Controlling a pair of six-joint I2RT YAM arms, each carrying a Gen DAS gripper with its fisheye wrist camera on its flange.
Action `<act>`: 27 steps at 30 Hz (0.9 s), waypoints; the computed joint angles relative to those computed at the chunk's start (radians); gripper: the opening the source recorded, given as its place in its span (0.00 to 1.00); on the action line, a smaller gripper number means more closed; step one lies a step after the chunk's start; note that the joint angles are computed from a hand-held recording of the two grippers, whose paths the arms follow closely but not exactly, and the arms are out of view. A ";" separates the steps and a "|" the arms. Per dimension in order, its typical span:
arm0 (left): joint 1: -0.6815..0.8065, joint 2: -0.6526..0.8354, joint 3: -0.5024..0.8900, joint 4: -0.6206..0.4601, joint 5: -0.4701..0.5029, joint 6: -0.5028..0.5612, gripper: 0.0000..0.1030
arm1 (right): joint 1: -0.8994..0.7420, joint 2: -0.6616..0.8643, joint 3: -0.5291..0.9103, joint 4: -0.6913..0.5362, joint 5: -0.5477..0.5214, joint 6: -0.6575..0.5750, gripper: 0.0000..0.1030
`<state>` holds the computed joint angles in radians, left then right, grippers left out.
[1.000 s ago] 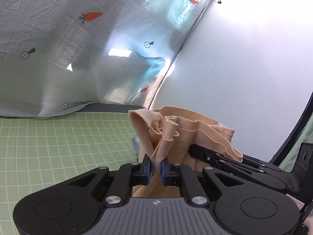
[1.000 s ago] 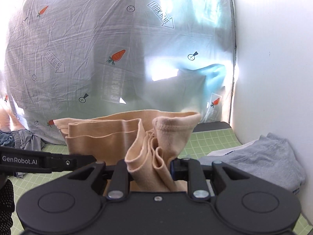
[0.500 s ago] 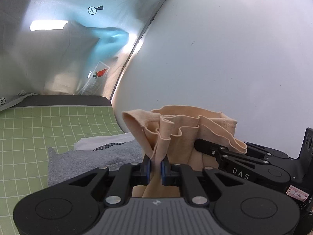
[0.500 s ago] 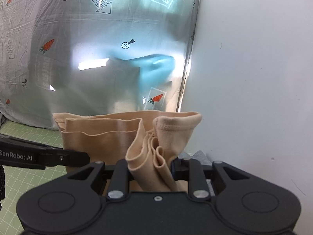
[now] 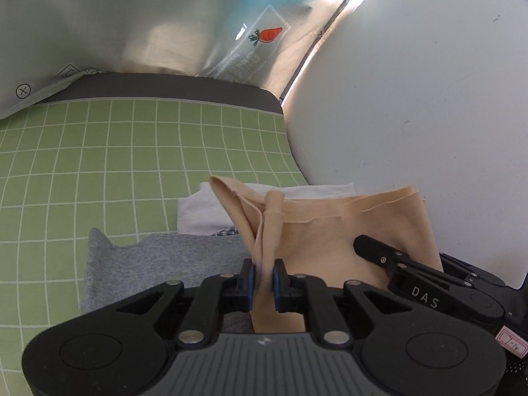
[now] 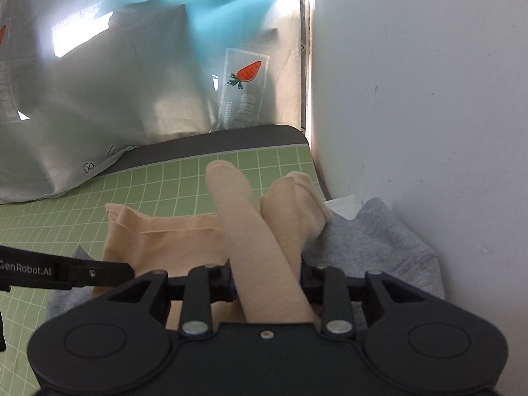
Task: Fold clothes
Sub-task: 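Lower the folded shirt onto the grey stack and open both grippers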
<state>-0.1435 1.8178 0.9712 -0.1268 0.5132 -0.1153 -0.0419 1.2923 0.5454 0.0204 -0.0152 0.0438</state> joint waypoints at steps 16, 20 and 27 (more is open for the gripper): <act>0.089 -0.325 -0.143 -0.068 -0.009 0.229 0.72 | 0.143 -0.228 0.029 -0.214 0.180 0.135 0.76; 0.187 -0.576 -0.259 -0.091 0.076 0.270 0.85 | 0.328 -0.409 0.005 -0.326 0.387 0.262 0.97; 0.531 -0.907 -0.359 -0.193 0.412 0.272 1.00 | 0.905 -0.515 0.076 -0.663 0.971 0.699 0.99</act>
<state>0.3880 0.9104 0.6126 -0.3196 0.9251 0.1570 0.8631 0.7773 0.6219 -0.6426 0.9559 0.7430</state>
